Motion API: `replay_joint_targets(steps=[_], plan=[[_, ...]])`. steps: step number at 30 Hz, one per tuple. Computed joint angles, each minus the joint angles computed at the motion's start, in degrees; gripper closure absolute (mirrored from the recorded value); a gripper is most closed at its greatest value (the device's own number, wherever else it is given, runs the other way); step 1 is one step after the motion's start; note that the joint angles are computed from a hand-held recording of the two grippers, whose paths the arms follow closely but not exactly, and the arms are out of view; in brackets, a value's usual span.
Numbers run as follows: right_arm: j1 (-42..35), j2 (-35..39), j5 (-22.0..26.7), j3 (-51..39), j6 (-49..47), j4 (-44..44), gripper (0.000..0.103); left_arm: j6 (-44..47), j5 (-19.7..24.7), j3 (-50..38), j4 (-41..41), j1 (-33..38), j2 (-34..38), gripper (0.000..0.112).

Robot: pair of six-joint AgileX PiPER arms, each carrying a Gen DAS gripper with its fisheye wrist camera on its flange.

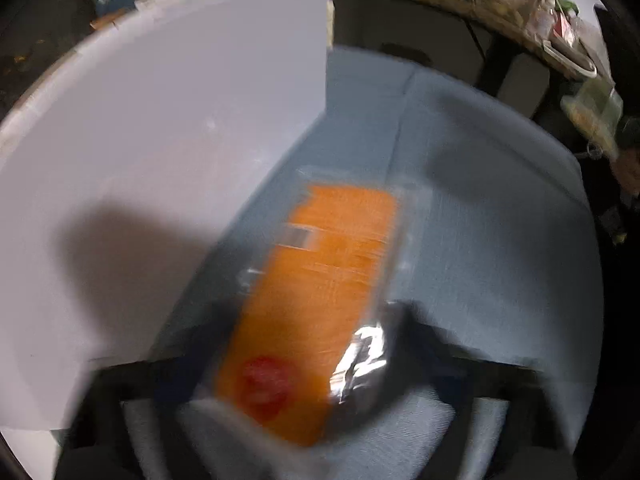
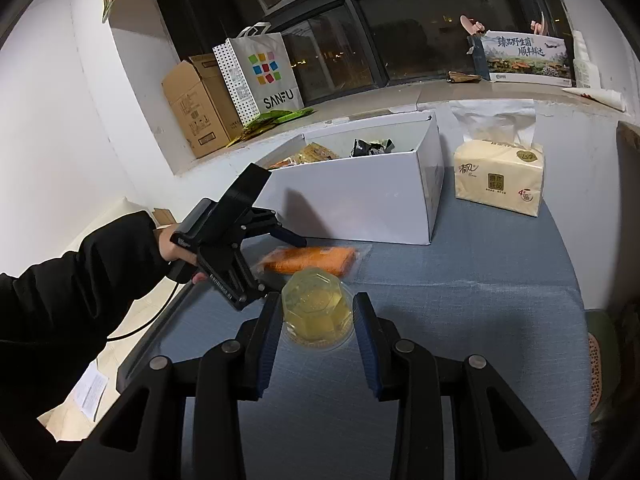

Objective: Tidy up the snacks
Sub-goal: 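Drop orange pastry into box with left tool while right tool drops jelly cup in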

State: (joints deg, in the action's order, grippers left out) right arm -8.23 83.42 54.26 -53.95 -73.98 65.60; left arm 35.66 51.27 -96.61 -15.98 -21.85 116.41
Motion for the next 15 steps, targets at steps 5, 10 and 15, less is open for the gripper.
replay_joint_targets(steps=[5,10,15], plan=[[0.5,0.0,-0.4,0.0,0.2,-0.1,0.064,-5.6,-5.7,6.1,7.7,-3.4,-4.1,0.090],[0.3,-1.3,-0.5,0.3,0.1,-0.4,0.064,-14.0,-15.0,15.7,7.7,-6.2,-11.5,0.099],[0.1,-2.2,-0.5,0.2,-0.2,1.1,0.064,-32.2,-25.2,27.0,11.4,-8.7,-23.8,0.099]])
